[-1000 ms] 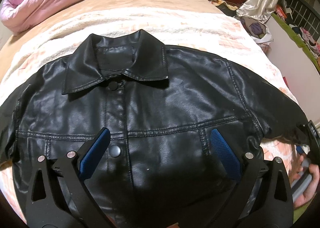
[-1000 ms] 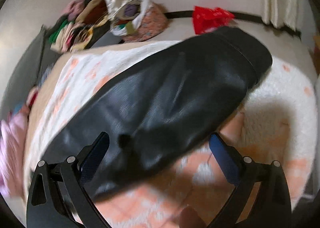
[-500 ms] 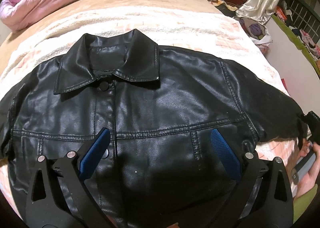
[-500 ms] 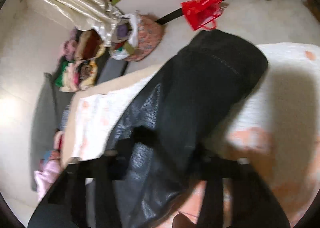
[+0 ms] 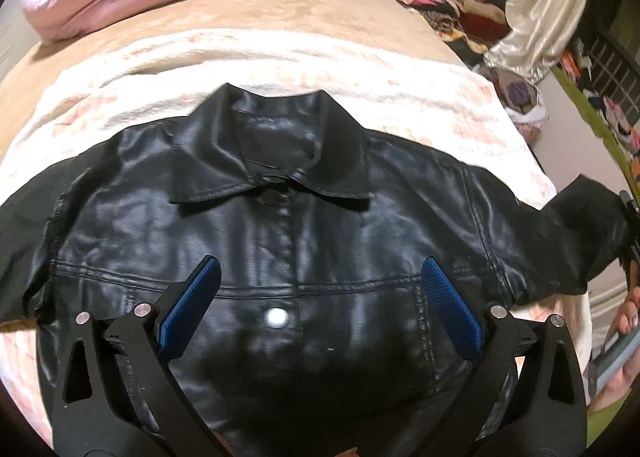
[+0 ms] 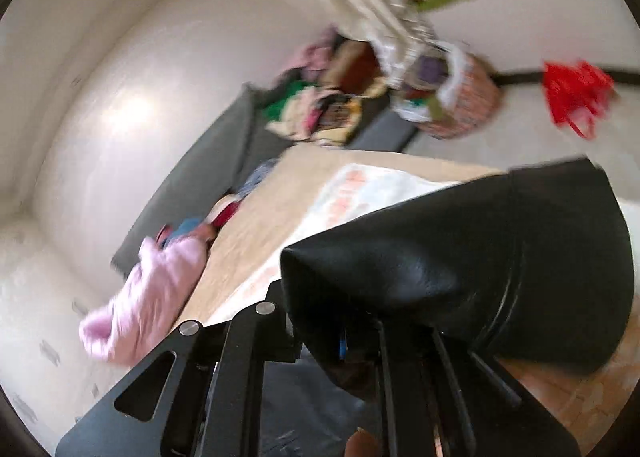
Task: Fold large clothes
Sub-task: 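Grasp the sleeve nearest the right tool and fold it across the jacket body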
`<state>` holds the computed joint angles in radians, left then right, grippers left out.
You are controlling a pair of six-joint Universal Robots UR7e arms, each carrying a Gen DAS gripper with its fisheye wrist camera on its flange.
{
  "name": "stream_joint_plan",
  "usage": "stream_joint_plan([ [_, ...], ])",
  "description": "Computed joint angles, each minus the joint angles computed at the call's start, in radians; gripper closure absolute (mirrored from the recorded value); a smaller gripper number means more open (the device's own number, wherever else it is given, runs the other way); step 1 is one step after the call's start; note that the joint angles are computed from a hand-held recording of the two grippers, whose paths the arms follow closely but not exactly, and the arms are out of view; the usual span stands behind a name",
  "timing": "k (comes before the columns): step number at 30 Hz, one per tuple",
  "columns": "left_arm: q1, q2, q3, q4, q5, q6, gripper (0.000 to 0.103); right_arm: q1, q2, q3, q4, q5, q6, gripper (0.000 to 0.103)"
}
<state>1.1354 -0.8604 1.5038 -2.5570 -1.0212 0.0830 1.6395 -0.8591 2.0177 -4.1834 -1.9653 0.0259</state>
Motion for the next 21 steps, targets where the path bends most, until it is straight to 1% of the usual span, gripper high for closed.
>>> stream_joint_plan([
  [3, 0.011, -0.014, -0.004, 0.008, -0.007, -0.012, 0.009, 0.05, 0.026, -0.032, 0.026, 0.022, -0.111, 0.092],
  [6, 0.029, -0.04, -0.002, 0.009, -0.036, -0.027, 0.009, 0.092, 0.051, -0.061, 0.089, 0.064, -0.204, 0.092],
  [8, 0.037, -0.049, -0.006, 0.007, -0.047, -0.033, 0.009, 0.121, 0.074, -0.087, 0.151, 0.064, -0.265, 0.092],
  [11, 0.052, -0.066, -0.008, 0.001, -0.064, -0.045, 0.009, 0.158, 0.126, -0.141, 0.242, 0.055, -0.331, 0.092],
  [13, 0.06, -0.074, -0.011, -0.003, -0.072, -0.05, 0.009, 0.176, 0.165, -0.176, 0.306, 0.04, -0.357, 0.092],
  [15, 0.07, -0.082, -0.012, -0.007, -0.081, -0.057, 0.009, 0.186, 0.195, -0.203, 0.36, 0.031, -0.363, 0.092],
  [17, 0.078, -0.086, -0.013, -0.007, -0.088, -0.063, 0.009, 0.202, 0.232, -0.238, 0.428, -0.007, -0.38, 0.092],
  [18, 0.082, -0.086, -0.014, -0.007, -0.09, -0.067, 0.009, 0.204, 0.243, -0.244, 0.448, -0.014, -0.391, 0.092],
  [19, 0.087, -0.087, -0.015, -0.004, -0.093, -0.069, 0.009, 0.209, 0.254, -0.252, 0.471, -0.026, -0.394, 0.092],
  [21, 0.096, -0.087, -0.014, 0.001, -0.1, -0.079, 0.009, 0.209, 0.271, -0.269, 0.522, -0.045, -0.369, 0.092],
])
